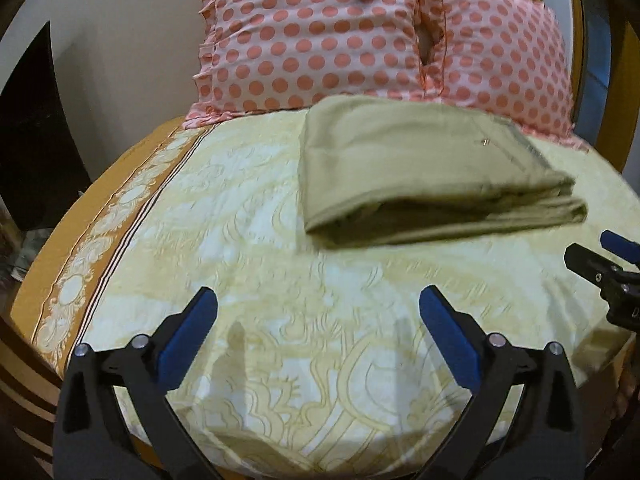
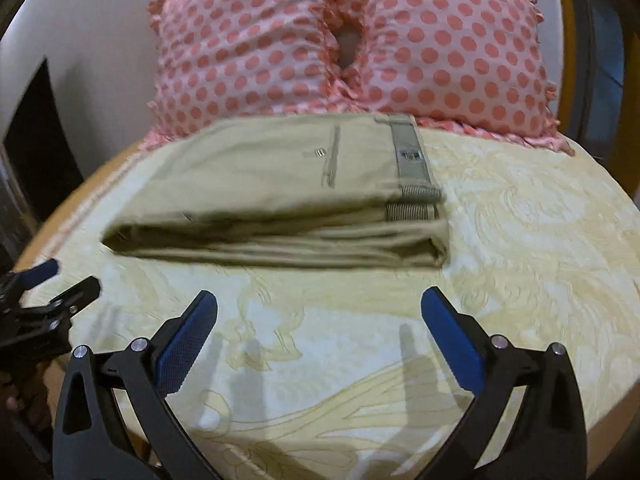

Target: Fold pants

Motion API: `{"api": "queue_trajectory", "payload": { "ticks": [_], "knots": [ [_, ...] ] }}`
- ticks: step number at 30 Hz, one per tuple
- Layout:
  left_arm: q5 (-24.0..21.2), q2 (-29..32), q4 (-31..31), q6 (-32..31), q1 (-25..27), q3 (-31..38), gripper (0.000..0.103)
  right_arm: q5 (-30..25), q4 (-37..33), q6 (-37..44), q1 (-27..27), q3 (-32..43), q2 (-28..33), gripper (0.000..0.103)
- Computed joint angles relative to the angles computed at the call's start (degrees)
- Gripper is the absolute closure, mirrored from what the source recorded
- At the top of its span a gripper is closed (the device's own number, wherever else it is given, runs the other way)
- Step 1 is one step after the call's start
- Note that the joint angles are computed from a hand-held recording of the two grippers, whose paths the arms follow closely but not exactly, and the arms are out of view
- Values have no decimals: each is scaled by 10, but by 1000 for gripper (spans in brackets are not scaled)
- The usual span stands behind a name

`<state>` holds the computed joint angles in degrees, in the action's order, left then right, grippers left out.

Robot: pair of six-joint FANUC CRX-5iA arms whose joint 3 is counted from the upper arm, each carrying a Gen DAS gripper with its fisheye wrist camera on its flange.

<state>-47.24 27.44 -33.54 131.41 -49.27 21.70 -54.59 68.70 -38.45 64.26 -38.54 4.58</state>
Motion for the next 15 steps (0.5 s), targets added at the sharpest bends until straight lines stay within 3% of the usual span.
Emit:
{"api": "queue_trajectory", "payload": {
  "ticks": [2, 5, 9, 15],
  "knots": [
    [-1, 7, 20, -15, 5, -1, 2, -9, -22, 1, 7, 10, 16, 1],
    [25, -3, 12, 17, 6, -23, 2, -70, -28, 6, 31, 30, 51, 1],
    [44, -10, -4, 43, 4, -38, 2, -94, -2, -48, 38, 23, 66, 1],
    [53, -14, -24, 62, -2, -45, 2, -103, 7, -59, 40, 22, 71, 1]
  ]
}}
